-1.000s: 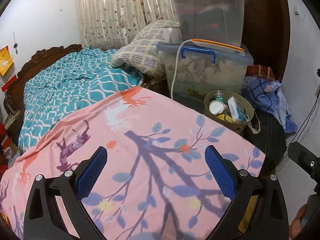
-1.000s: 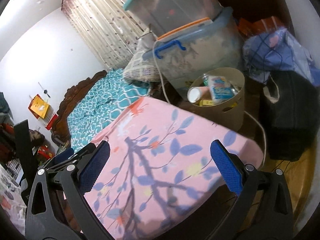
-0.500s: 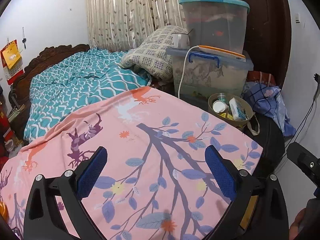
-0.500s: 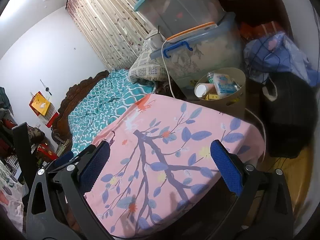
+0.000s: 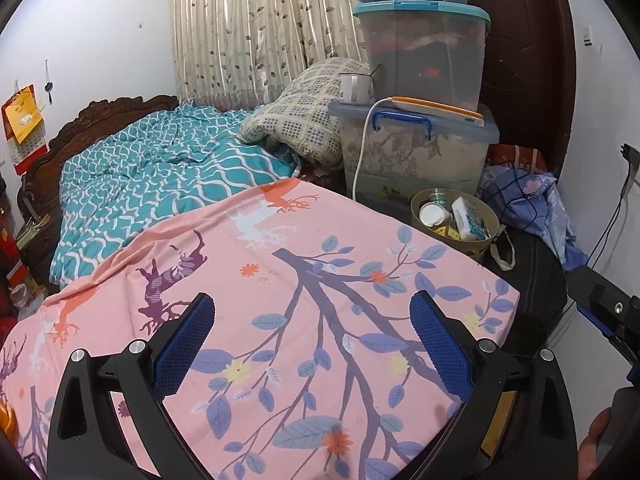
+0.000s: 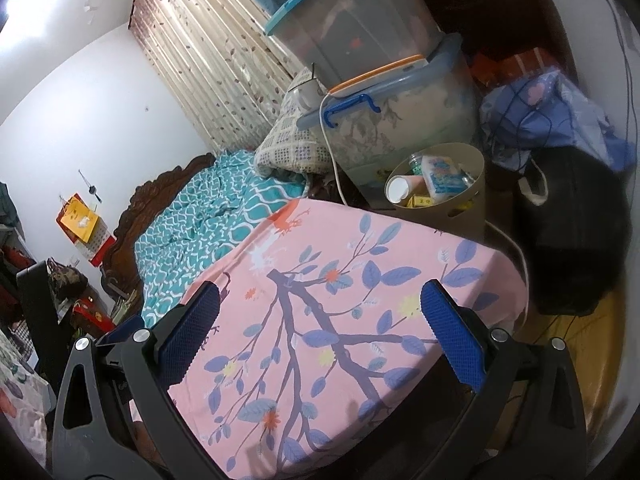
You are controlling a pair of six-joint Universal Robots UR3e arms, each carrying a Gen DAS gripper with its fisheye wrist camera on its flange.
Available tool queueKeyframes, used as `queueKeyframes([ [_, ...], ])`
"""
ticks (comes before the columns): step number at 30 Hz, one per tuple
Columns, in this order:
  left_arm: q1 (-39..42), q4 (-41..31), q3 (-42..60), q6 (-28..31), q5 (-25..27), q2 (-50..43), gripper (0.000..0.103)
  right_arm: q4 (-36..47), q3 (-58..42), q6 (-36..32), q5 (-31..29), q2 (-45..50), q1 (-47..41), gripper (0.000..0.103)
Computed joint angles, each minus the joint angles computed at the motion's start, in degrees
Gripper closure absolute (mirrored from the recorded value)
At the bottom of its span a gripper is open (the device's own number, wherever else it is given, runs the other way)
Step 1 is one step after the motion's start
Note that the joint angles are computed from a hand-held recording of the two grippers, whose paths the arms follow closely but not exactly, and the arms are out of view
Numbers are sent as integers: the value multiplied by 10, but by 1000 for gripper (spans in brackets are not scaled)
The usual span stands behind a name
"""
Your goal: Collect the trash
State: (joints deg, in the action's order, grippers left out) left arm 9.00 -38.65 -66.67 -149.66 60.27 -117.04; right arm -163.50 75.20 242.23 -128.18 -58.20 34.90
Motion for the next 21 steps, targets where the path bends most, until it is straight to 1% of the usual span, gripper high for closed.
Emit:
queueKeyframes([
  [8, -10, 16, -18, 3, 21, 7, 9, -8, 5, 3, -2, 1, 0, 4],
  [13, -16, 41, -37, 5, 36, 12, 9, -18, 16, 10, 5, 2, -2, 4],
  [17, -16, 52, -50, 9, 30, 18, 9, -26, 24, 14, 6, 1, -4, 4],
  [21, -21, 68, -61, 7, 41, 22, 9, -31, 30, 17, 6, 0, -4, 4],
])
